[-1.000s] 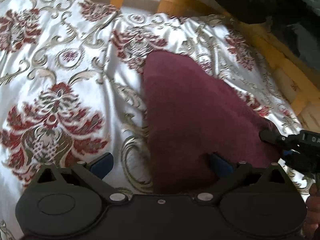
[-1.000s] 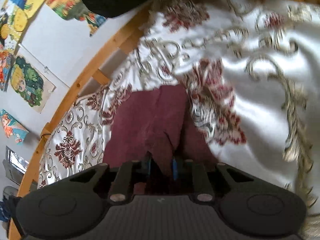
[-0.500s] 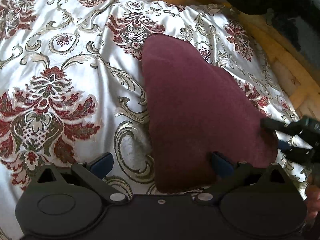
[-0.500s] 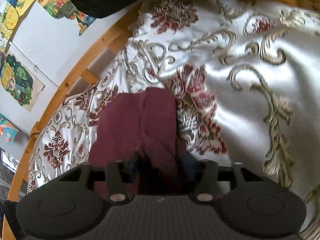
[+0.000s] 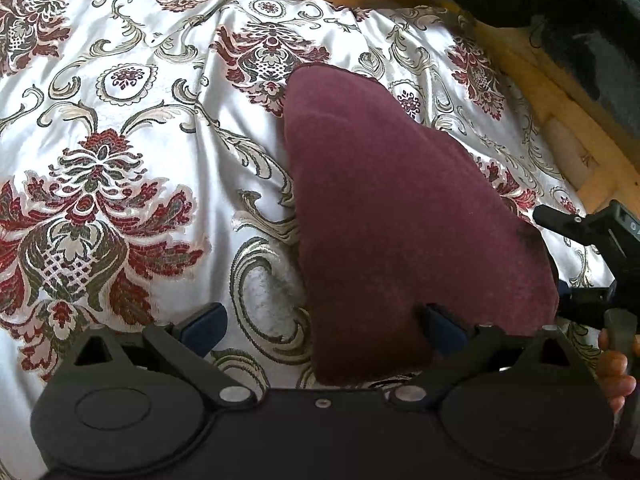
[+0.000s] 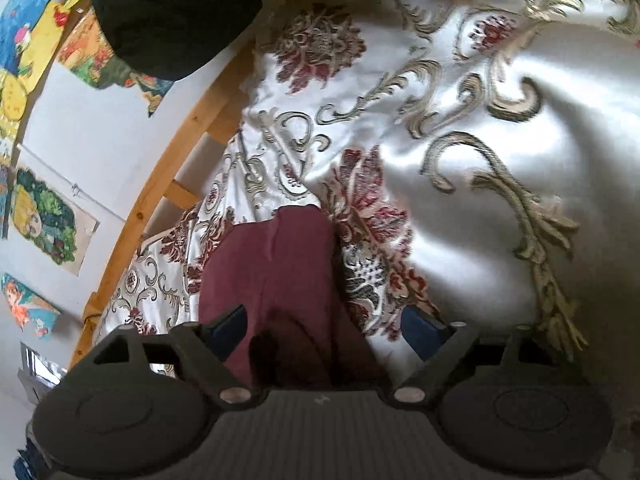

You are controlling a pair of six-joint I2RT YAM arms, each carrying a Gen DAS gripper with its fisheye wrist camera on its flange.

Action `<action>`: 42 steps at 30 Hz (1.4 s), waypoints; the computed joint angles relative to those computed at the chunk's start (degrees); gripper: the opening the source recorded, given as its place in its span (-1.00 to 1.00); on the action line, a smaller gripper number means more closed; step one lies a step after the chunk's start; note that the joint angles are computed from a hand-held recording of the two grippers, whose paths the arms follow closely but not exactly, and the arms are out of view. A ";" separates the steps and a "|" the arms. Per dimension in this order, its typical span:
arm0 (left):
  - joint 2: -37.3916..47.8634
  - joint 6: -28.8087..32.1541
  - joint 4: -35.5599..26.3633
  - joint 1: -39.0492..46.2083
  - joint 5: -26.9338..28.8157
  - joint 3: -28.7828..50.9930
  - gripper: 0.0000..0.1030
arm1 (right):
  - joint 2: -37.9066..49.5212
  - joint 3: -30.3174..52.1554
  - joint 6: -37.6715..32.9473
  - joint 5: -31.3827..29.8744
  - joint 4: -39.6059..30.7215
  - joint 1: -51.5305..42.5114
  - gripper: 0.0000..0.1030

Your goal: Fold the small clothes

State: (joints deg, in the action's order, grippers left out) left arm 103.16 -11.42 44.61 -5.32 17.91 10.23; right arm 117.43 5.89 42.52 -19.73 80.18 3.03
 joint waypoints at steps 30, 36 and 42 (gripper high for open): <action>-1.27 1.80 -3.67 0.38 0.76 1.37 0.99 | 5.04 2.25 -6.00 9.20 0.17 7.64 0.51; -1.22 1.68 -3.44 0.33 0.68 1.31 0.99 | 4.70 2.43 -6.35 9.69 -0.51 7.96 0.51; -1.60 1.88 -4.21 0.37 0.78 1.50 0.99 | 4.12 2.44 -6.45 11.01 -1.34 8.87 0.47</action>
